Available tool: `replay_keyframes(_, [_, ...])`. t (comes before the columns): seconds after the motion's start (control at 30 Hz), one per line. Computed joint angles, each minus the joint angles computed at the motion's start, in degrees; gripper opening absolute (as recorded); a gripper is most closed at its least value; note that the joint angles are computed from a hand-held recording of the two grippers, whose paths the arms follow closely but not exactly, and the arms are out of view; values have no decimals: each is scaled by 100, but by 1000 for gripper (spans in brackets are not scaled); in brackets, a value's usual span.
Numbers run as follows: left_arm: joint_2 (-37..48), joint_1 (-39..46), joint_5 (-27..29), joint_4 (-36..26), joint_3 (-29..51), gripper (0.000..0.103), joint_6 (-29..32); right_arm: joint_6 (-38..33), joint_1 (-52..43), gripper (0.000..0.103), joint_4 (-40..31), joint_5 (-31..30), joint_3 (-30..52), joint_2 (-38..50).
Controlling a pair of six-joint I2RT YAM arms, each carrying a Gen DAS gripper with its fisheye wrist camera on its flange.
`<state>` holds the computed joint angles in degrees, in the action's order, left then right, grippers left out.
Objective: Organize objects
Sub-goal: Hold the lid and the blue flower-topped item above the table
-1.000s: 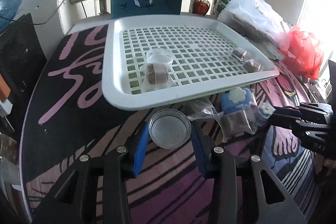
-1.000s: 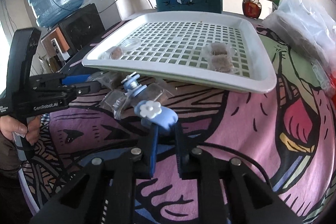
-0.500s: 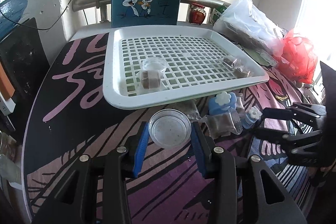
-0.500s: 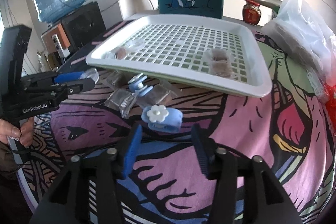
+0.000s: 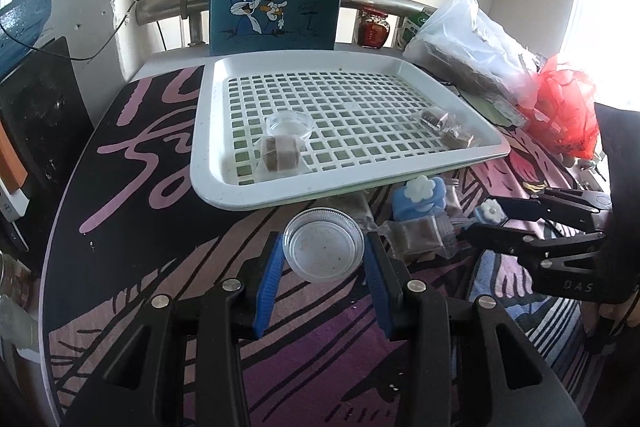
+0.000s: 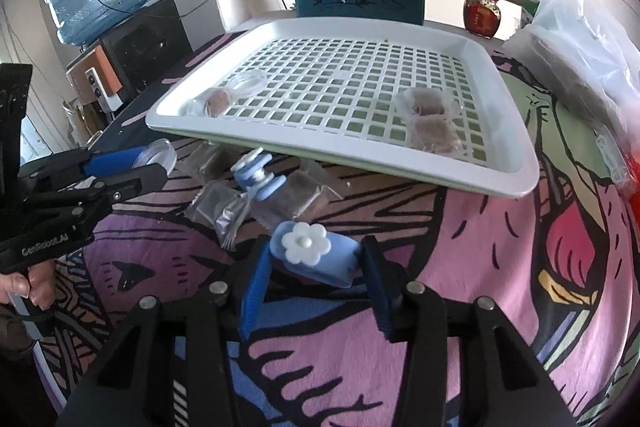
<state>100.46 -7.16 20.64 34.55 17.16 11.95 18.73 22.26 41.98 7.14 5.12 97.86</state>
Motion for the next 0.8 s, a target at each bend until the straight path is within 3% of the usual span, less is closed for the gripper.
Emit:
replay_keyframes(0.23, [-84,-278,-141,316,-118,39,-189,-32,93,44,105,557,-345,-759])
replay_keyframes(0.37, [50,-360,-368,551,-159,39,-149,-37,12,44,265,740,-341,-523])
replay_keyframes(0.5, [122,-365,-398,530,-113,39,-154,-123,-313,44,641,422,-327,4])
replay_keyframes(0.8, [137,-362,-435,505,-100,39,-180,-188,-329,44,997,342,-396,161])
